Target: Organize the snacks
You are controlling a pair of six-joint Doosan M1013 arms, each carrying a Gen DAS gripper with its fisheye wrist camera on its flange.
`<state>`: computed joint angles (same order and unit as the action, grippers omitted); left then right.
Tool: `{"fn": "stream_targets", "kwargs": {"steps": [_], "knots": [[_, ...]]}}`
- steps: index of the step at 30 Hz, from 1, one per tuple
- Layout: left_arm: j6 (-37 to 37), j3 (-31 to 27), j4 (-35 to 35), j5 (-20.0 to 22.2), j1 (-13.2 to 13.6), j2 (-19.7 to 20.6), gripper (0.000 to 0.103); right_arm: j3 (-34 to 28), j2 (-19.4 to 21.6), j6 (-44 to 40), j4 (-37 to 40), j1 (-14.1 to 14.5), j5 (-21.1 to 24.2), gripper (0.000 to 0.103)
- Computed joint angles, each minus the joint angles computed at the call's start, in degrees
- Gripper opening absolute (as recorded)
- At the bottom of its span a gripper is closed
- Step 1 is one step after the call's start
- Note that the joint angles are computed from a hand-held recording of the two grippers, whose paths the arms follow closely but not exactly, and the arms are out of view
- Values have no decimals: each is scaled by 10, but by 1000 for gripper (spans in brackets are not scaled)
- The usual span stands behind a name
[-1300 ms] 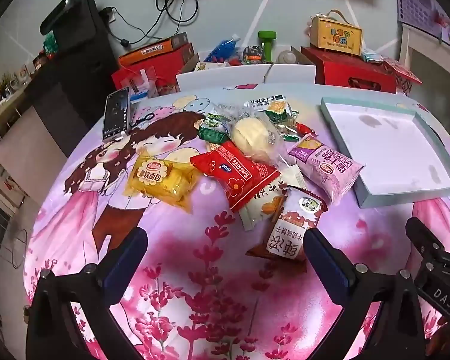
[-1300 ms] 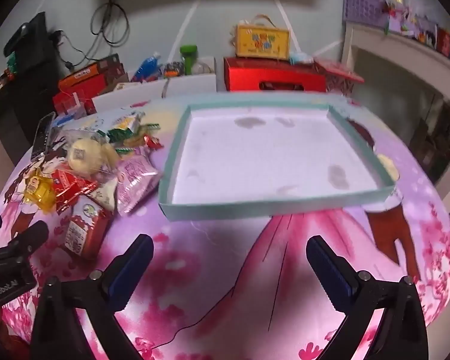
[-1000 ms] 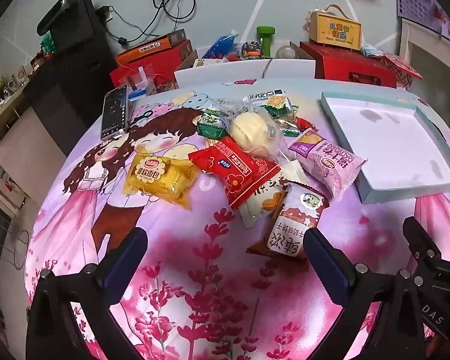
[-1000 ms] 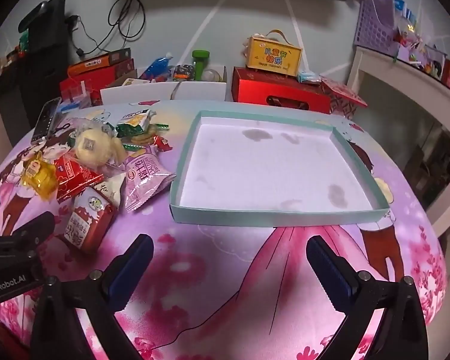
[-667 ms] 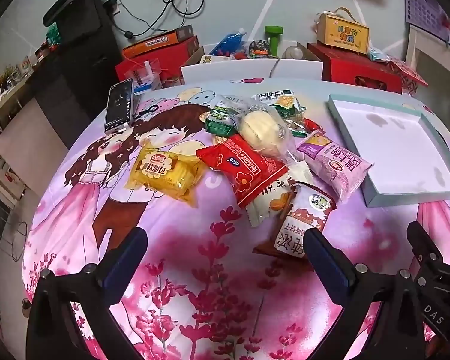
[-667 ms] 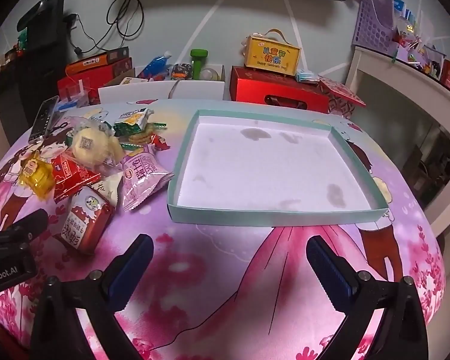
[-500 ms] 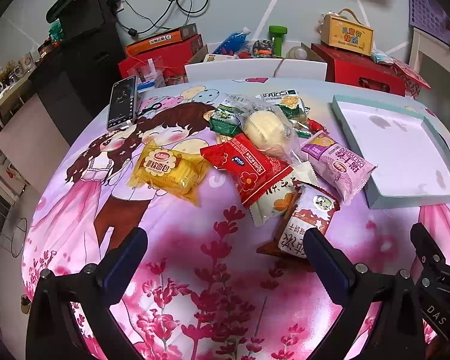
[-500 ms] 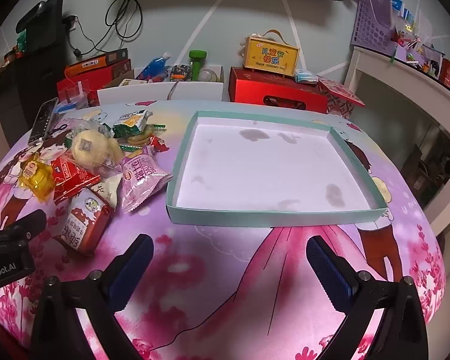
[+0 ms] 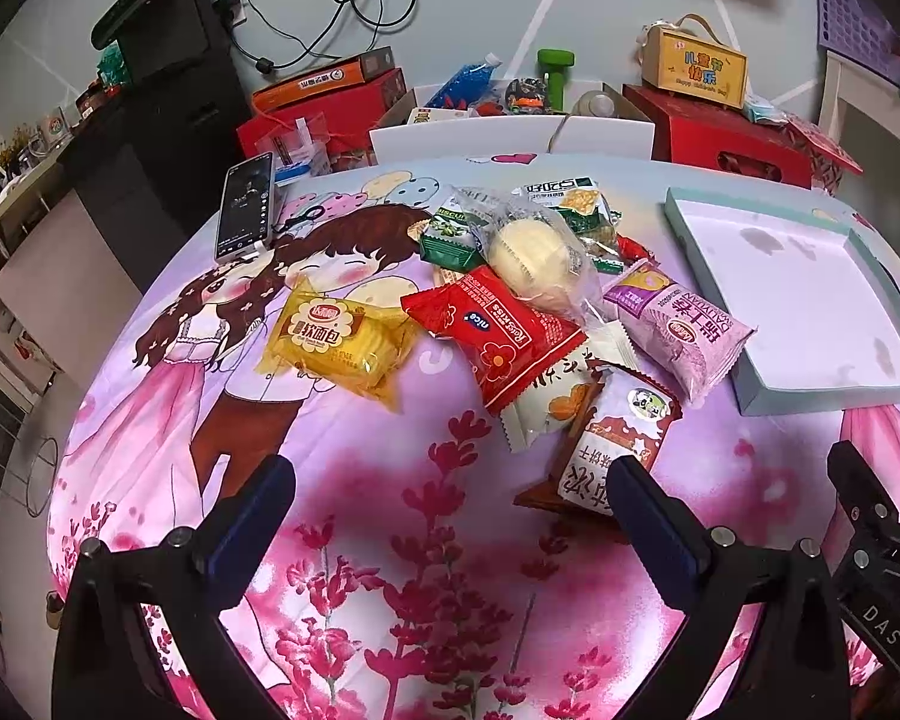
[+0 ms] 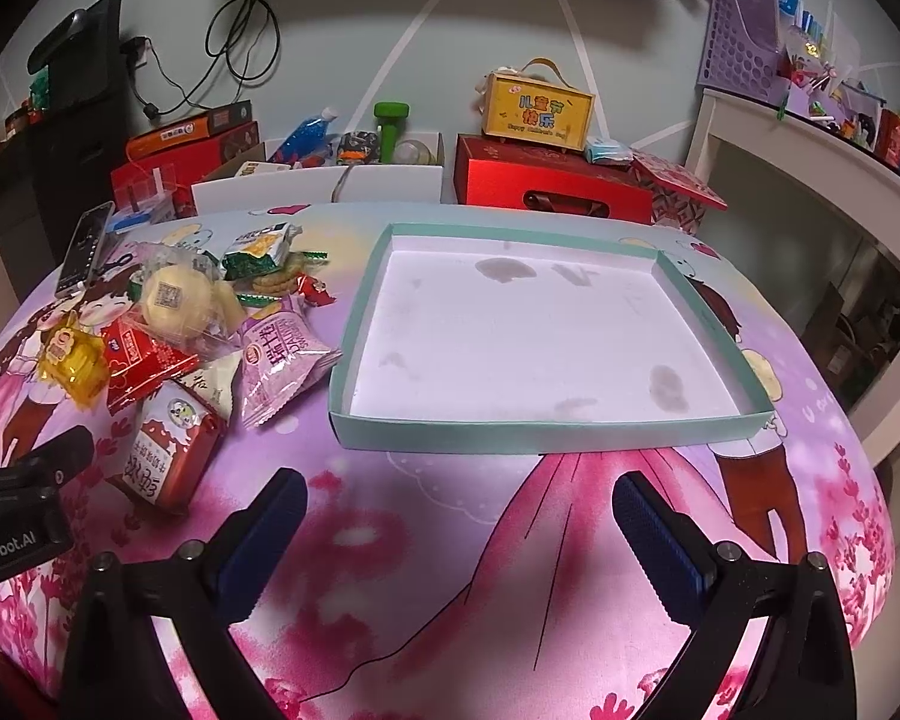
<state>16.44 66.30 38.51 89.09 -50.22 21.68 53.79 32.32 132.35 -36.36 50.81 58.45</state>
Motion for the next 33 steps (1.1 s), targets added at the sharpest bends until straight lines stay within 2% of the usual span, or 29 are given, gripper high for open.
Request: {"fn": "stream_targets", "kwargs": {"steps": [33], "knots": [[17, -8, 3, 17, 0, 6, 103, 14, -9, 34, 5, -6, -15, 103]]}}
